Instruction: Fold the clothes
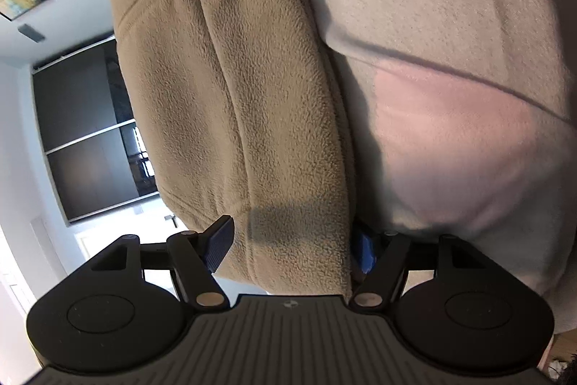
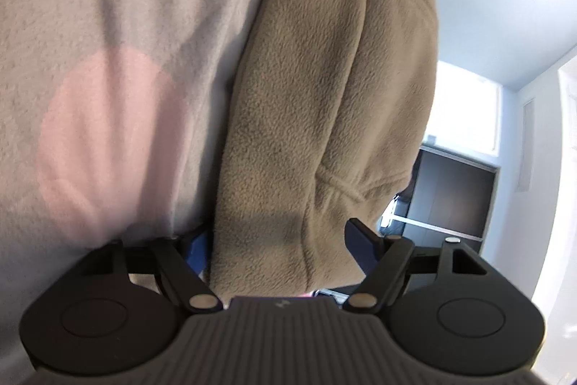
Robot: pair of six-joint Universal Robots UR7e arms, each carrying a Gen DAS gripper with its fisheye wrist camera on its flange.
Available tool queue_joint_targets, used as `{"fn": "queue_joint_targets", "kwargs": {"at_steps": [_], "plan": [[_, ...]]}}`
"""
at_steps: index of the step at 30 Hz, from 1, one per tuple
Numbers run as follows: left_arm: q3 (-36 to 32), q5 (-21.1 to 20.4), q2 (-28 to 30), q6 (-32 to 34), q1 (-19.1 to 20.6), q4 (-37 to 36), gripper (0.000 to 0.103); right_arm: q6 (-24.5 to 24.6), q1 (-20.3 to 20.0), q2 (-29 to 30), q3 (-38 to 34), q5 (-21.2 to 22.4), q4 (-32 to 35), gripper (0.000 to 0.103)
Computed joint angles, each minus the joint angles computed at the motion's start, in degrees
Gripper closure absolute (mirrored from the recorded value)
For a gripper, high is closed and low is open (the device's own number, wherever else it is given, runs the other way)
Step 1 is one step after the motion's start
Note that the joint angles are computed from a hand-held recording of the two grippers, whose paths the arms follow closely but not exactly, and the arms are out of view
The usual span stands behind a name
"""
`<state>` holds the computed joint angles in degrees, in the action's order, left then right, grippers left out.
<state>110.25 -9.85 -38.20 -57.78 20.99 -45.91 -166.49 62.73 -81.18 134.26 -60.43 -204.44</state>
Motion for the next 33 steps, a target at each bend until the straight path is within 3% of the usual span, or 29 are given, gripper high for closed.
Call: {"fn": "queue_joint_targets", "kwargs": {"at_steps": [2, 3, 6, 8, 11, 16, 21, 25, 27, 29, 33], "plan": [[-0.74, -0.54, -0.20, -0.19, 0.27, -1.09, 0.053, -0.09, 0.19, -0.59, 0.25, -0.17, 0.66, 0.040], [-1.28, -1.03, -0.32, -0.31, 0.37, -1.90, 0.056, -0.21, 0.24, -0.95, 0.48, -0.17, 0.87, 0.049], [-2.99, -2.69, -0.62, -0.97, 0.32, -4.47, 0.070, 0.30, 0.58, -2.83, 1.53, -0.18, 2.42, 0.058], [-2.78, -3.25, -2.28, -1.07, 0.55, -7.23, 0.078, 2.55, 1.66, -4.19, 2.14, -1.82, 2.79, 0.067], [-6.00, -3.17, -2.22, -5.90, 0.41, -5.77, 0.084, 8.11, 4.26, -6.39, 2.63, -4.68, 3.35, 0.081], [-13.10, -1.07, -1.84, -26.43, -0.25, 12.97, 0.089, 20.18, 8.79, -9.31, 2.84, -5.69, 1.97, 0.090], [-17.39, -0.24, -3.17, -40.83, -0.96, 23.13, 0.090, 32.07, 13.91, -12.79, 2.13, -8.64, 1.95, 0.091], [-16.37, -0.97, -7.81, -33.36, -2.88, 14.00, 0.091, 37.58, 15.41, -17.38, -0.89, -9.02, 8.32, 0.092], [-12.36, -4.93, -11.89, -26.30, -7.29, 5.34, 0.091, 39.87, 16.28, -19.35, -3.20, -10.25, 12.79, 0.092], [-11.99, -6.61, -13.93, -21.65, -8.71, 0.52, 0.091, 41.47, 16.56, -17.46, -10.12, -11.43, 18.78, 0.092], [-10.38, -9.19, -19.09, -8.93, -9.45, -11.11, 0.092, 40.74, 15.57, -23.06, -14.65, -13.27, 32.87, 0.092]]}}
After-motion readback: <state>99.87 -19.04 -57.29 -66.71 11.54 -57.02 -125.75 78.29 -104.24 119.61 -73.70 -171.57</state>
